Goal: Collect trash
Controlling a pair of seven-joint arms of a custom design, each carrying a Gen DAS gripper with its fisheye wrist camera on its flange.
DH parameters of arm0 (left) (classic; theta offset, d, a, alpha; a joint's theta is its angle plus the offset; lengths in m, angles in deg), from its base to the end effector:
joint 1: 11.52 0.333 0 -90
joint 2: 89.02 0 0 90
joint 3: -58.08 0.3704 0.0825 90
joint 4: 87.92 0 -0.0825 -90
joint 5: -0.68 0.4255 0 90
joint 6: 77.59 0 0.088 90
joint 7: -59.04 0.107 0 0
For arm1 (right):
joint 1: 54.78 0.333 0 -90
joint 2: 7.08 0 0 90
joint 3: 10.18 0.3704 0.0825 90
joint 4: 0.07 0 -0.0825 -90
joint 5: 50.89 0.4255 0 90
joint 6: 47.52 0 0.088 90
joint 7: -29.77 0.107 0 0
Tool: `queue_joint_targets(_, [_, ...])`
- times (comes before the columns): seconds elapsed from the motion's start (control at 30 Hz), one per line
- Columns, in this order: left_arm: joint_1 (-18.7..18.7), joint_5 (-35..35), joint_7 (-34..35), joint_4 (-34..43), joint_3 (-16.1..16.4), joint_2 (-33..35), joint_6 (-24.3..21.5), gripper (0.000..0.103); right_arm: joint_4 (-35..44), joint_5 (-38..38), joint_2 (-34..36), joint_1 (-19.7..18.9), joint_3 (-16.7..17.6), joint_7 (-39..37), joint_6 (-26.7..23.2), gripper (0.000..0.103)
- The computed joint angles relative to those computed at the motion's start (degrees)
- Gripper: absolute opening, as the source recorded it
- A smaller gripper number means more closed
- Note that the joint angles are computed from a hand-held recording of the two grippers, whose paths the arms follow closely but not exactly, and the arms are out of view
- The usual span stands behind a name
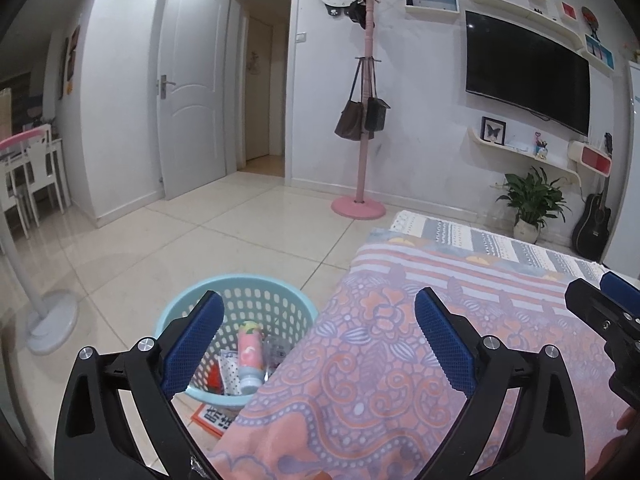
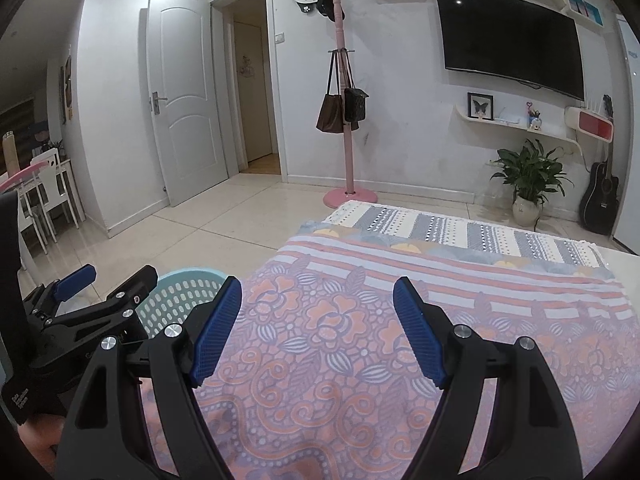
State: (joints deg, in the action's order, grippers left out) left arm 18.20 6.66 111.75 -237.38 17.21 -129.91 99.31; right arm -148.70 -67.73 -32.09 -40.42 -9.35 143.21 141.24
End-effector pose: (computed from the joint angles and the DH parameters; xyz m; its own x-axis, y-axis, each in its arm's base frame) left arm 0.4123 -0.1464 0.5686 0.1999 -0.9789 0.0415 -0.4242 -0.1246 -0.8970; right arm 0.4261 0.1475 0.5676 0.2485 -0.9612 -0.1195 -0.4426 -0.0029 -0.8967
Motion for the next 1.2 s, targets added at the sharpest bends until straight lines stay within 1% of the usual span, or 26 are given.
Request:
queue_joint_targets(0.07, [0.65,0.11,-0.23,0.15,-0.55,0.04,0.31,0.093,-0.08,0.11,0.01,-1.15,1.13,0.18,0.09,0.074])
queue_joint_targets(0.2, [1.7,0.1,-0.68,-0.01,-1.36,-0.57,0.49,0.094,-0.17,0.18,0.04,-1.49,1.47,0.38,0.07,0.074])
queue_joint_targets(0.3, [1.95,0.01,-0.81,-0.04,-1.56,-0.65,0.62,0.094,-0.31,0.26,-0.08,-3.16,3.06,0.76,0.24,0.074])
queue_joint_targets(0.37, [2.46,0.05,-0.98,-0.05,-2.01,-1.0,0.78,0.094,-0.51,0.37,-0.23,-2.77,2.55,1.01,0.83,0.074])
queue_joint_targets(0.43, [2.77,0.0,-1.08,-0.06,-2.29,-1.28,0.87,0.094,-0.66,0.47,-0.41,-3.56,3.1,1.26,1.34,0.074])
queue_joint_targets(0.53, [3.11,-0.14,-1.11,-0.12,-2.57,-1.52,1.2,0.094,-0.54,0.29,-0.19,-2.57,2.14,1.25,1.0,0.074])
queue_joint_targets(0.6, [3.08,-0.33,-1.09,-0.15,-2.59,-1.62,1.25,0.095,-0.52,0.28,-0.2,-3.07,2.59,1.3,1.04,0.074])
queue_joint_targets(0.73, [2.61,-0.62,-0.81,-0.36,-2.21,-1.82,1.19,0.095,-0.75,0.3,-0.19,-3.84,3.1,1.46,1.53,0.074])
queue_joint_targets(0.87, [2.35,-0.81,-0.62,-0.28,-2.04,-1.66,0.9,0.095,-0.59,0.33,0.06,-3.12,2.31,1.6,1.28,0.074])
queue_joint_targets(1.03, [1.89,-0.74,-0.38,-0.12,-1.47,-1.21,0.63,0.095,-0.44,0.4,0.24,-3.27,2.57,1.81,1.1,0.074])
queue_joint_targets(1.2, [1.24,-0.79,-0.55,0.0,-0.93,-0.85,0.06,0.095,-0.37,0.21,0.47,-2.52,1.97,1.7,1.01,0.074])
